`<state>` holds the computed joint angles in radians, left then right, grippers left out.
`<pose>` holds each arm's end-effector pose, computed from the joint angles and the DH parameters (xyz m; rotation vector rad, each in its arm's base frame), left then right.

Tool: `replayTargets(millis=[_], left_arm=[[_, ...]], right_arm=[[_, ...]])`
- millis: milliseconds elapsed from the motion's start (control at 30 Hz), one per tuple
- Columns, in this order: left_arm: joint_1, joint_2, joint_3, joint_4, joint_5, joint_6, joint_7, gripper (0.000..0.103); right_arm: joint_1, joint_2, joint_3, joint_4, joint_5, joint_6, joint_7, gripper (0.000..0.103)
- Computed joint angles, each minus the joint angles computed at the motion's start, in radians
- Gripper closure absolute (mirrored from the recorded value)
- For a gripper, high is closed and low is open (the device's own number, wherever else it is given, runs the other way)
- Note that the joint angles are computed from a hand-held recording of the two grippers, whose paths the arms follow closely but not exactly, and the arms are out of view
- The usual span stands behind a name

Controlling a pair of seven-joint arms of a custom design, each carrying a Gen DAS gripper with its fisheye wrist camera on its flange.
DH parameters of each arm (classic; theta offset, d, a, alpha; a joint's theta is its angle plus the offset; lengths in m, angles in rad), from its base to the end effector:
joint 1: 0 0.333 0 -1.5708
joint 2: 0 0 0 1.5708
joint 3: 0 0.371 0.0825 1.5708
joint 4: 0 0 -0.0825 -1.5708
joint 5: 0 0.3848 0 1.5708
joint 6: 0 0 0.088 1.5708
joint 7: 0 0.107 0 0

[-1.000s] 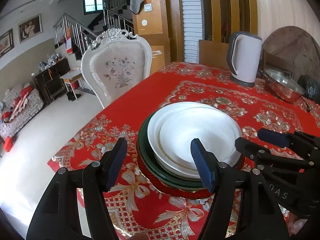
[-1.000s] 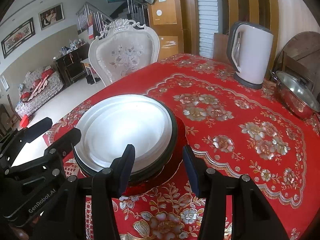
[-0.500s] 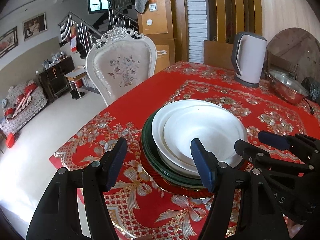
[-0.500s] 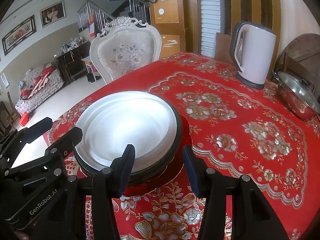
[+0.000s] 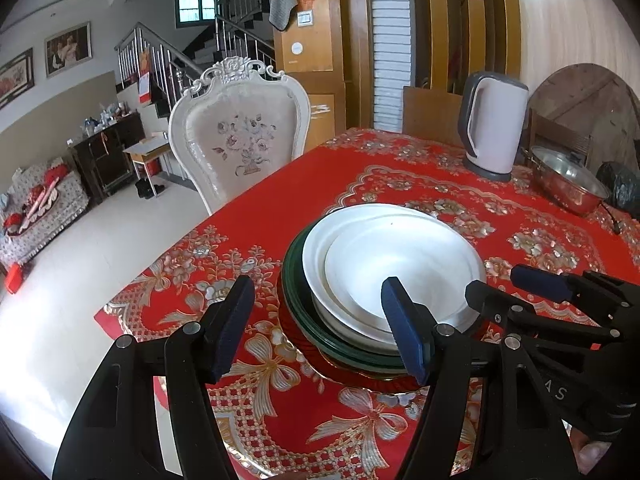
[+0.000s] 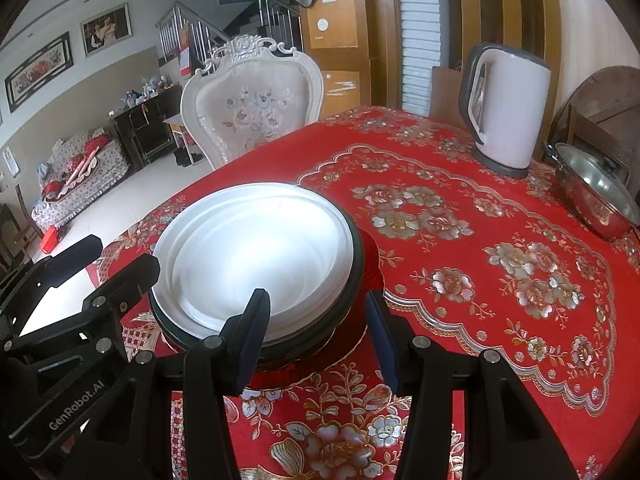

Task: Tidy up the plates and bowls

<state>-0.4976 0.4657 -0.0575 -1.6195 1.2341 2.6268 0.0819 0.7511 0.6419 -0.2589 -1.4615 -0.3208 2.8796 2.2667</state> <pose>0.6198 -0.4020 0.4507 -1.6321 1.6463 -0.8082 0.6633 0.4416 0.4479 -1.8344 1.5188 -0.5901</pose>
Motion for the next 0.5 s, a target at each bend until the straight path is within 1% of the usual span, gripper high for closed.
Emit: replayTargets(millis=[167,233,300,367,500], left_arm=[[0.002,-0.001,0.0,-0.004,-0.003,0.004,-0.008,0.036],[0.008,-0.001,-0.004,-0.006,-0.02,0.007,0.003,0.029],[0.009,-0.002,-0.001,-0.01,-0.019,0.016,-0.001,0.025],[0.009,-0.002,-0.001,-0.012,-0.022,0.021,-0.003,0.025],[-0.003,-0.005,0.006,-0.012,0.0,-0.009,-0.016,0.025]], right_arm=[[-0.001,0.004,0.003,0.005,0.002,0.001,-0.007,0.053],[-0.001,0.005,0.005,0.008,0.004,-0.004,-0.011,0.053],[-0.002,0.007,0.008,0.01,0.008,-0.006,-0.013,0.053],[-0.001,0.006,0.008,0.009,0.009,-0.007,-0.013,0.053],[-0.003,0.009,0.011,0.013,0.011,-0.009,-0.018,0.053]])
